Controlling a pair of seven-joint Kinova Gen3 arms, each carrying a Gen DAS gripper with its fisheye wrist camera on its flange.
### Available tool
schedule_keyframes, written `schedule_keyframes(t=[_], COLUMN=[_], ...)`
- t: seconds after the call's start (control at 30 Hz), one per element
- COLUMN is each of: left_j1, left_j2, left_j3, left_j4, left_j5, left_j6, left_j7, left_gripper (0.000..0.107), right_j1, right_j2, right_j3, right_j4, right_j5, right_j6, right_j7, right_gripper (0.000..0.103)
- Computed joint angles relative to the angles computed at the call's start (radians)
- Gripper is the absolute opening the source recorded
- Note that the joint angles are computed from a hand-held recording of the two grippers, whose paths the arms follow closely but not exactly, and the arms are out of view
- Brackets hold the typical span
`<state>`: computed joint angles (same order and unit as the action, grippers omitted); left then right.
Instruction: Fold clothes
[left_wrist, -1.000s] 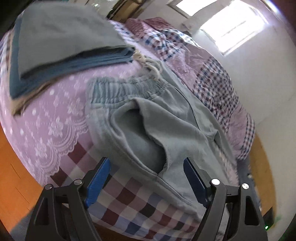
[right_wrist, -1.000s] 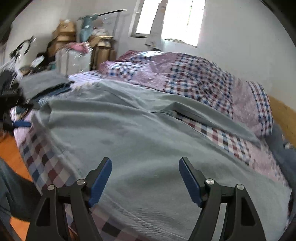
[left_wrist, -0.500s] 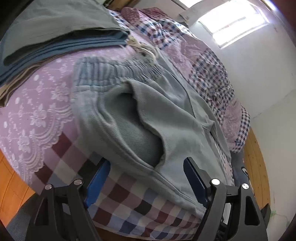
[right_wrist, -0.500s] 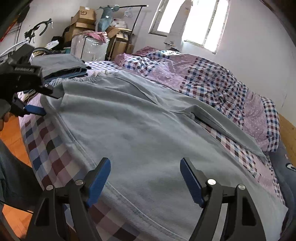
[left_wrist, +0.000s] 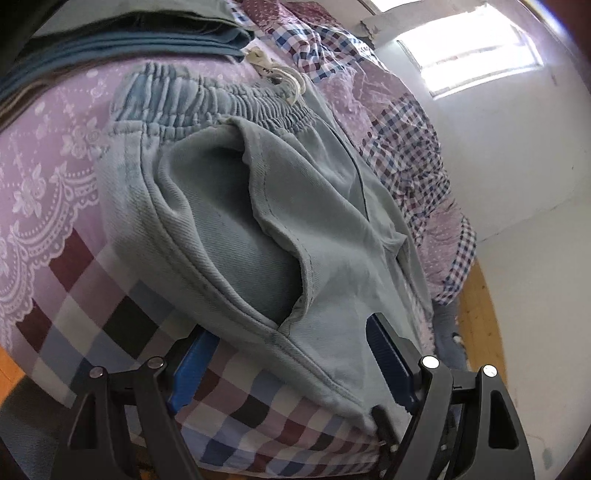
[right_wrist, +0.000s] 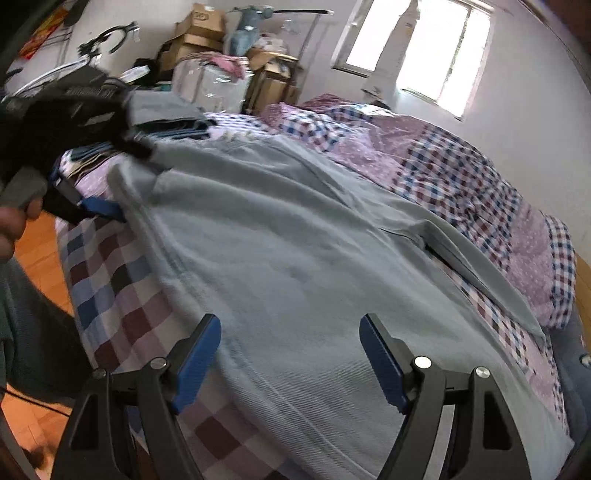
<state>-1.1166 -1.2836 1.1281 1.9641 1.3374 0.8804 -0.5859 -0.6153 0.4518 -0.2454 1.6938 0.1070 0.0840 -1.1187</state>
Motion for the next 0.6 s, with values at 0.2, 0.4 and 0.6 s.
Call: schedule_keyframes(t=[0.2,0.4,0.6], left_j1=[0.043,0.043,0.037], left_j2=[-0.069,-0.121,-0.176], left_j3=[-0.029,-0.066,-0.097], left_j4=[0.095,0.128,0.157], left_j5=[0.130,0.196,0.259], left_j6=[-0.090,-0.083,-0.061], left_j7=[-0.010,-0.022,-0.026], left_gripper=[0.084,0.084,0.084], right_j1=[-0.072,-0.130,-0.268], right_j2=[0.004,0.013,0.027], right_j3=[0.050,0.085,0.215], right_j4=[0.045,0.074,0.103], right_j5=[0.032,0.040,-0.007], right_j6=[-0.079,-0.147,-0.242], right_j7=[0.027,0.070,0.145], right_gripper=[0.081,0.081,0.079])
